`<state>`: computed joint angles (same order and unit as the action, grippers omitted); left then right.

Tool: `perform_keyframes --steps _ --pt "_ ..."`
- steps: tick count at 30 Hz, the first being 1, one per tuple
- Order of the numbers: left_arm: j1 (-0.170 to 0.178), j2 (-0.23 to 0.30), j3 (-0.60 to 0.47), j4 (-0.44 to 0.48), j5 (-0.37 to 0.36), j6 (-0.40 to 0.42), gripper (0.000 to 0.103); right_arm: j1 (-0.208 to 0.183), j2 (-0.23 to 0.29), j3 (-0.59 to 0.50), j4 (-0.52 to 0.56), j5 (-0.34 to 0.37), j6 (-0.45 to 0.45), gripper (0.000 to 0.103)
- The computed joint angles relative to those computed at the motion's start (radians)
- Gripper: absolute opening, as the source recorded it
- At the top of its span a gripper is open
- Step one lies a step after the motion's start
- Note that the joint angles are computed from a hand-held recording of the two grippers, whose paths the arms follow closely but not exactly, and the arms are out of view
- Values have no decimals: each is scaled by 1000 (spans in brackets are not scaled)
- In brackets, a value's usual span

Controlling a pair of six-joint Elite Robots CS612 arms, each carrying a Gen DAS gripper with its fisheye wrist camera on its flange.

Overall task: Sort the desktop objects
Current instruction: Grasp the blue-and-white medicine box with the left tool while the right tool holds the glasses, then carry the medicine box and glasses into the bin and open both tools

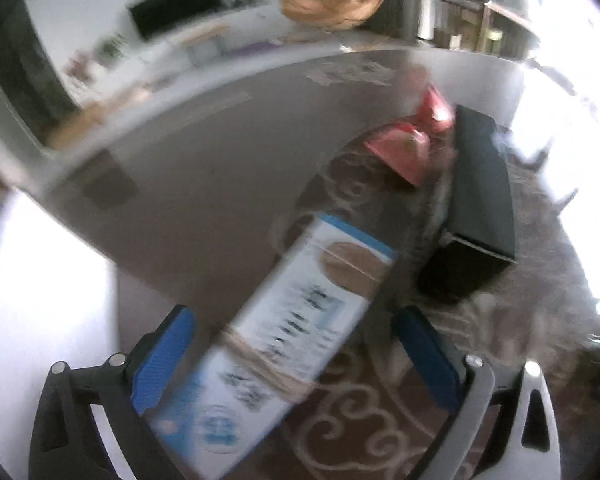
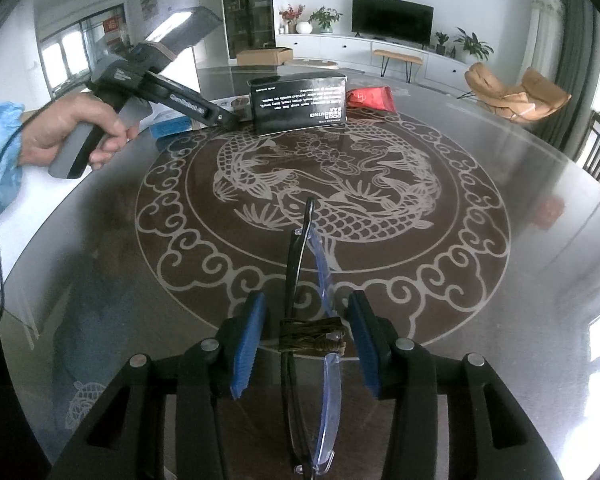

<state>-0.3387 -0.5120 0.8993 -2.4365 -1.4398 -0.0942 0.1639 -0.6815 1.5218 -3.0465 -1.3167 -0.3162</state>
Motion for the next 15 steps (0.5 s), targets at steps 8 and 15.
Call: perform_keyframes --steps 8,15 --pt "-33 -106 270 -278 47 -141 43 0 2 -4 0 -4 -5 45" --pt "-114 -248 574 -452 139 -260 43 0 3 -5 -2 -7 -6 39"
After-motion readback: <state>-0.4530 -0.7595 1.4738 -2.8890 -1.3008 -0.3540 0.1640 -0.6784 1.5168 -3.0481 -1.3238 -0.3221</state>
